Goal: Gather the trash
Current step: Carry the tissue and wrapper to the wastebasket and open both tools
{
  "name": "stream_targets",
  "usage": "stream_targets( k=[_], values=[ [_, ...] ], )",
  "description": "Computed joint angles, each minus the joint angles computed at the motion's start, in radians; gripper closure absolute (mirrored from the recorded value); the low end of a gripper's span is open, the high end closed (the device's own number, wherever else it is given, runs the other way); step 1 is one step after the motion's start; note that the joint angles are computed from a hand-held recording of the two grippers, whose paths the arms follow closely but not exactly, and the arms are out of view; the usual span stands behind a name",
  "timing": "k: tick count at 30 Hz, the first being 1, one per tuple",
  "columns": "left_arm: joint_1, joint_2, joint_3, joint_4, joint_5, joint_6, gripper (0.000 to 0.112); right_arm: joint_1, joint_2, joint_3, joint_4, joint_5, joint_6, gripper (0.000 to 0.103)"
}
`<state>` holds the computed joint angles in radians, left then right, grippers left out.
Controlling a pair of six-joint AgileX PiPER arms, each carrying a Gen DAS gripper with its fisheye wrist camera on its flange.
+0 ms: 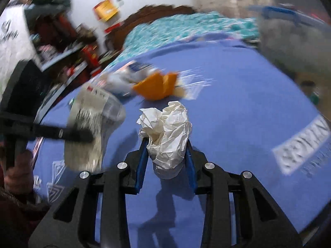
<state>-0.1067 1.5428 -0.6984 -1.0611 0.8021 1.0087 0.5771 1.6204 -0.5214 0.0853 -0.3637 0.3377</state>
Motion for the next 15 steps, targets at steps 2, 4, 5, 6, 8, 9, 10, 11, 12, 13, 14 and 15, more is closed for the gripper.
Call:
stream_targets(
  k=[2,4,5,6,8,9,10,11,12,13,14,15],
  values=[
    [-0.125,0.051,-0.072,0.033,-0.051,-0.066,0.102,-0.076,-0.022,0.052,-0.027,-0.039,0.045,0.067],
    [-0.229,0.121,-0.172,0.076,-0.092,-0.136,0.102,-0.167,-0.03,0.086,-0.122,-0.065,0.138,0.067],
    [-0.265,0.154,-0.22,0.102,-0.107,-0.173,0.102,-0.202,-0.033,0.097,-0.157,-0.073,0.168,0.067],
    [-0.298,0.199,-0.284,0.132,-0.111,-0.219,0.102,-0.254,-0.037,0.112,-0.201,-0.087,0.202,0.067],
    [-0.341,0.284,-0.405,0.17,-0.087,-0.289,0.102,-0.345,-0.045,0.138,-0.288,-0.12,0.258,0.067],
    [-0.366,0.333,-0.479,0.197,-0.074,-0.331,0.102,-0.395,-0.049,0.146,-0.328,-0.135,0.277,0.067],
    [-0.389,0.377,-0.549,0.226,-0.062,-0.373,0.102,-0.441,-0.051,0.148,-0.358,-0.145,0.288,0.067],
    [-0.408,0.409,-0.605,0.251,-0.049,-0.407,0.102,-0.487,-0.054,0.149,-0.392,-0.152,0.299,0.067],
    [-0.434,0.456,-0.687,0.282,-0.028,-0.451,0.102,-0.521,-0.053,0.148,-0.41,-0.158,0.303,0.067],
    [-0.458,0.503,-0.773,0.314,-0.004,-0.496,0.102,-0.569,-0.051,0.145,-0.44,-0.166,0.313,0.067],
    [-0.478,0.541,-0.845,0.341,0.016,-0.532,0.102,-0.618,-0.042,0.131,-0.478,-0.172,0.33,0.067],
    [-0.501,0.593,-0.944,0.374,0.046,-0.575,0.102,-0.661,-0.037,0.121,-0.515,-0.178,0.347,0.067]
  ],
)
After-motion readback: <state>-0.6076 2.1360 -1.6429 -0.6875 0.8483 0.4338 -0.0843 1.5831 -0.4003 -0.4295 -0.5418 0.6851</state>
